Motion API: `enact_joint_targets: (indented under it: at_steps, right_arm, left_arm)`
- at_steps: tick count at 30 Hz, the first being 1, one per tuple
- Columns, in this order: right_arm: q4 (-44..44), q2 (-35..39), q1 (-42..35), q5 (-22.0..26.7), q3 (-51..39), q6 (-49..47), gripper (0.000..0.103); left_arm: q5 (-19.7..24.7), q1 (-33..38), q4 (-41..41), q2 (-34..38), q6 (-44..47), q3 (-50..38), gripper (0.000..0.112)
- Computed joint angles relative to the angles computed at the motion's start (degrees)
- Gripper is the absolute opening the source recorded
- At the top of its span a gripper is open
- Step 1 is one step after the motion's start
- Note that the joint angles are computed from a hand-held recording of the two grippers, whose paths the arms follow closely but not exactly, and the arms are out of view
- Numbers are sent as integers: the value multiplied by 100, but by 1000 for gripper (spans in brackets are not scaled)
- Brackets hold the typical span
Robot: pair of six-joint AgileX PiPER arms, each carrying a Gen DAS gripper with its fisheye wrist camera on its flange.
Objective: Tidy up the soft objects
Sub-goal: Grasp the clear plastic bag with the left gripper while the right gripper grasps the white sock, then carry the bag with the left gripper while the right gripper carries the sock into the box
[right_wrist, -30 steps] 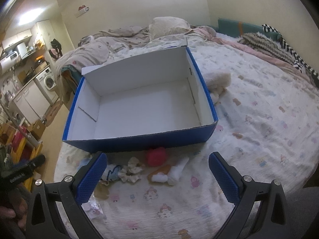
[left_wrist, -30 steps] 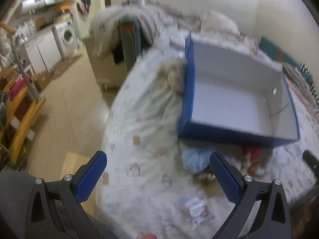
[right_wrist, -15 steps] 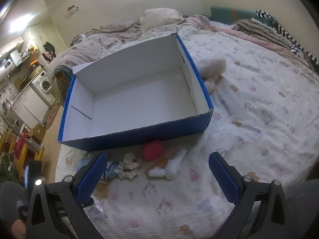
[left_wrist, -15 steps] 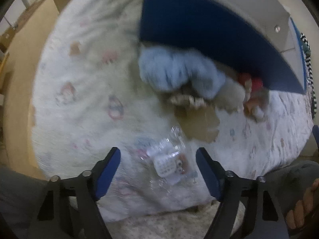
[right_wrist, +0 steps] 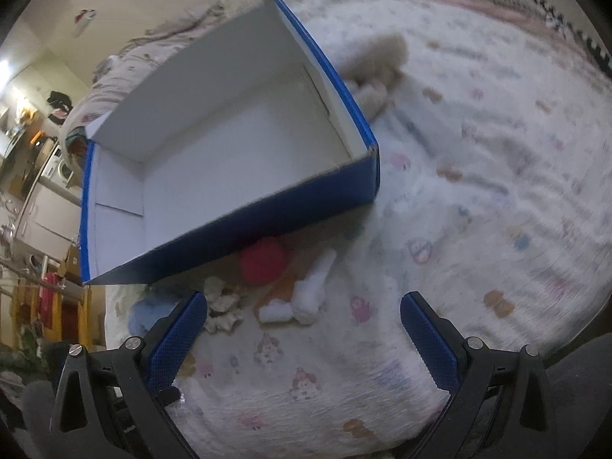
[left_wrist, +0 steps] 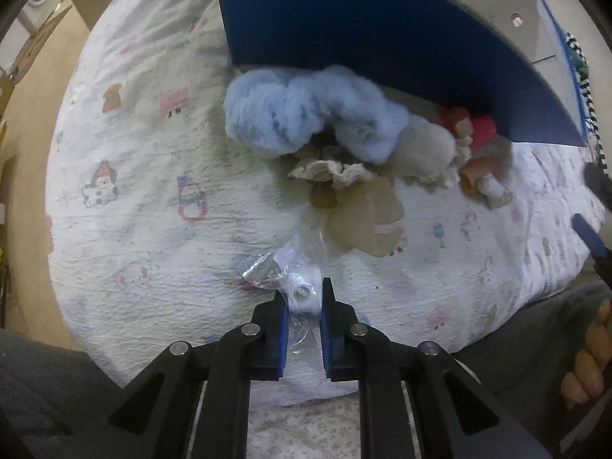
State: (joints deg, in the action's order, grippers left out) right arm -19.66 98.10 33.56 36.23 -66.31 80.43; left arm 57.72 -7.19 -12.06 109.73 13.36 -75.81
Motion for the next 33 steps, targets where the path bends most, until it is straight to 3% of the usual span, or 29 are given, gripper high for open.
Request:
enact_joint_targets:
  at_steps: [4,8,11,16,20,21,25,26,33]
  right_arm:
    - [275,214,-87,152,-168,-380,103]
    - [914,453,-282,154,-307,-1013,103]
    - [1559,729,-457,121,-462,-1453,88]
    - [2056,1096,-574,66,-648,-1671,78]
    - [2426,1296,-676,-128,-656,-1947,77]
    - [2353,1345,-665,-95,-696,-1867,72]
    - [2505,1491,-680,-188,-743,-2006,33]
    - [2540,1460,-693,-240,-697,-2060,28]
    - [1909,901,-394,-409,-253,-1261,25]
  left_arm:
    - [-112,95,-135,-453,214,222,12]
    - [-612,38,160,-935,27,490,12]
    - [-677,-9,253,-1045,-134,291,12]
    - [-605,70,224,-1117,-69,149,12]
    - [-628,21,213,-1133,-138,159,12]
    - [-611,21,203,-1106,-153,120,12]
    - [-615,25,227,-1066,-199,95,12]
    - [-619,26,237,-1058,-212,89,12]
    - [-688,40,375,-1015,-367,71,12]
